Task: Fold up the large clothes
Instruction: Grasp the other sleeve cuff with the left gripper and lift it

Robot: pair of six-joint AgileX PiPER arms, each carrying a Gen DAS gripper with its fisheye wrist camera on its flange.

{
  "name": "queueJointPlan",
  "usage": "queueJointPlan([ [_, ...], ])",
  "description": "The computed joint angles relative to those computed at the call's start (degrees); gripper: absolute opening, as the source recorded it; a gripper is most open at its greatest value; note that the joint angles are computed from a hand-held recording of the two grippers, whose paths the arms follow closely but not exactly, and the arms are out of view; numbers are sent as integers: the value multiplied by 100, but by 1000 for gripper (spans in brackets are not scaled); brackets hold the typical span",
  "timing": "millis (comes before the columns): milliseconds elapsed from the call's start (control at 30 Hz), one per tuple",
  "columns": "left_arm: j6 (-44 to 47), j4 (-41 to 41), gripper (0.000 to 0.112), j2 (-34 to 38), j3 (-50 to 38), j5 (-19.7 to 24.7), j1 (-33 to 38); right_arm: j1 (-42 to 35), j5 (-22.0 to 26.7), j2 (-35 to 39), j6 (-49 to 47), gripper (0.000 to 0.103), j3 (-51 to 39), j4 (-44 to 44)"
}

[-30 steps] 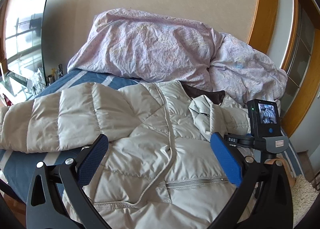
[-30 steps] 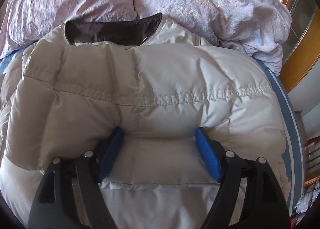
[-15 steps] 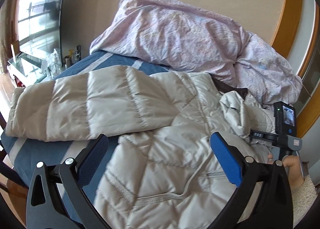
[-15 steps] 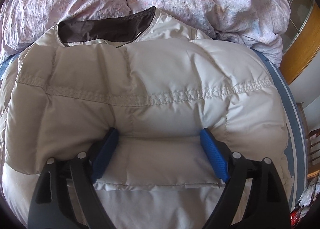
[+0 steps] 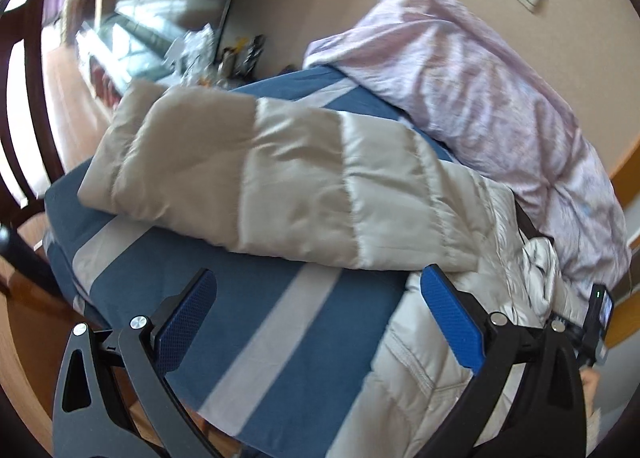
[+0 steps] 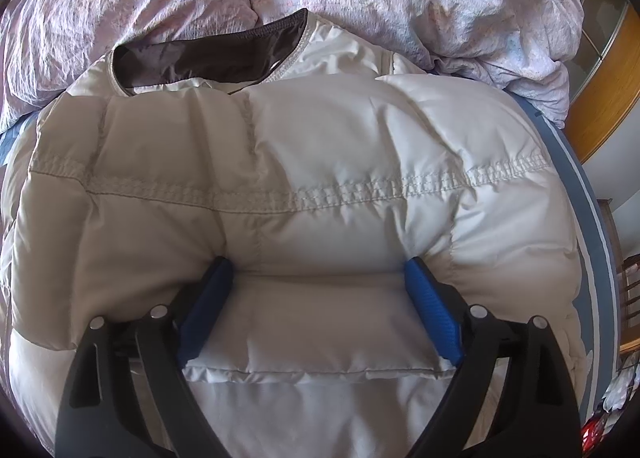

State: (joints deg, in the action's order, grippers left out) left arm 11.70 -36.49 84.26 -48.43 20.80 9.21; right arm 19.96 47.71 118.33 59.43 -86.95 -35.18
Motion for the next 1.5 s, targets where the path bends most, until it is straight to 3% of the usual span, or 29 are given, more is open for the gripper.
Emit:
queueJointPlan([
  [133,1008,-1415,97,460,-167,555,724,-11,-13,-10,-11,89,8,7],
  [267,1233,-2026,90,837,-308,876,1071,-18,-54,-25,5,89,42,-1],
  [533,1166,-2373,75,1049,-396,572,1213,-35,-75,-16,-3,89,38,4],
  [1133,-652,-950,15,1182,-610,58,1159,-36,-57,-13,-14,89,21,29],
  [1267,-1084,-387,9,1020,-742,0,1039,-37,-48,-2,-40,89,8,45],
  [1500,-2413,1316,8,537,-1386,83,527,-5,56,66,-51,90,-91,8],
])
